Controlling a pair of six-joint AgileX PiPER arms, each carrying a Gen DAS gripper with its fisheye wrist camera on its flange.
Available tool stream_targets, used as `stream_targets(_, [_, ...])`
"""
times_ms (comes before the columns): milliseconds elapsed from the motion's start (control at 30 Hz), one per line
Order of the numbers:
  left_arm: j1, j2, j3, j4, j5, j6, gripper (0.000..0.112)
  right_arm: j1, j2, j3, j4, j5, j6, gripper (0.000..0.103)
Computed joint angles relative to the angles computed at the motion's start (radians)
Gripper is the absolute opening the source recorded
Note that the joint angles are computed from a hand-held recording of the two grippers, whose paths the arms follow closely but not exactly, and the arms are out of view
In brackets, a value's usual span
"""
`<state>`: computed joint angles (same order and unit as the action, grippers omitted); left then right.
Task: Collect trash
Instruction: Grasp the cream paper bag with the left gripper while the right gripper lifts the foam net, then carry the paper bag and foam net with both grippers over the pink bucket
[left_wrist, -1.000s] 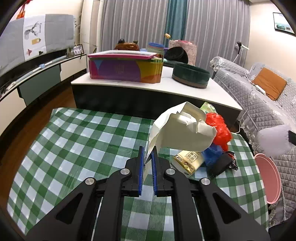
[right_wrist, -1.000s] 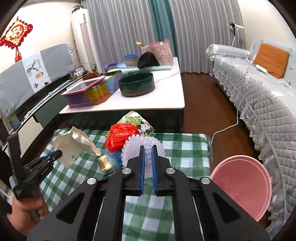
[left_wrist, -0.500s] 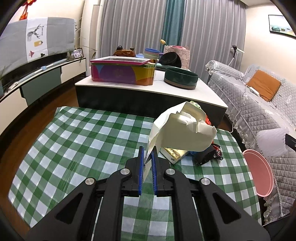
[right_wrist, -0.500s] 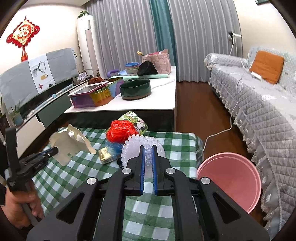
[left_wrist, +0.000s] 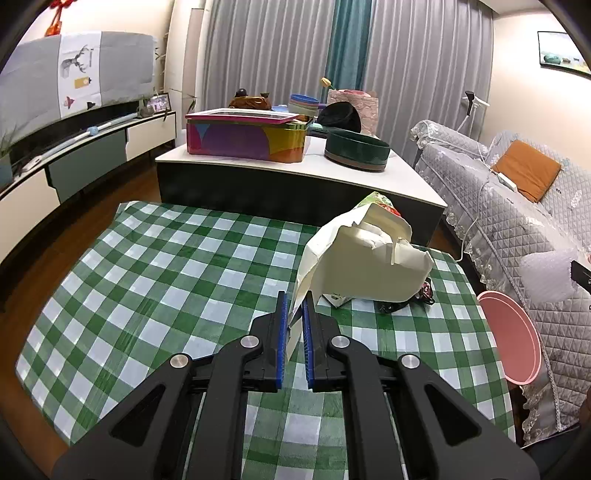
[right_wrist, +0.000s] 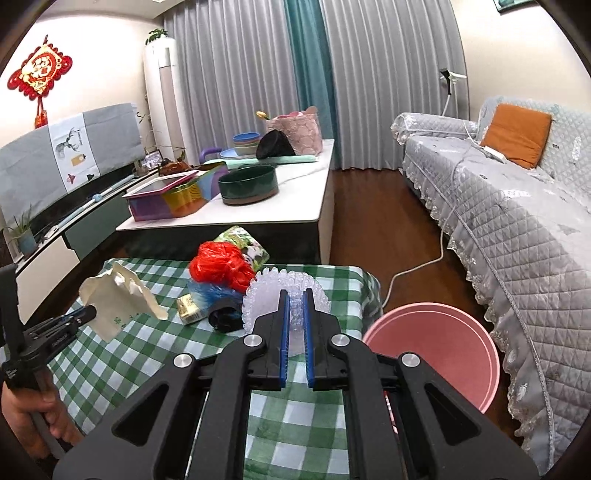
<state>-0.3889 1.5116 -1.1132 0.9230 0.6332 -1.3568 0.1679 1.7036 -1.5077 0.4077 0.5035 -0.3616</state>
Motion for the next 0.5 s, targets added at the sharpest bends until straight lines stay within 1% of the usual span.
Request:
stream_targets(200, [-0.035, -0.005, -0.002, 0.002, 0.025, -0.016, 0.008, -0.048, -0.005, 0.002, 0.035, 0.007, -0.017, 0.007])
stream_targets(367, [-0.063, 0.005, -0.021, -0.006, 0.044, -0.006, 0.008, -0.07, -0.004, -0.015, 0.039, 0.014, -0.002, 0.007])
stream_targets(500, [-0.09, 0.024, -0.054, -0.02, 0.056, 0.011, 0.008, -0.084, 0.01, -0.044, 0.014, 0.02, 0.036, 0.007])
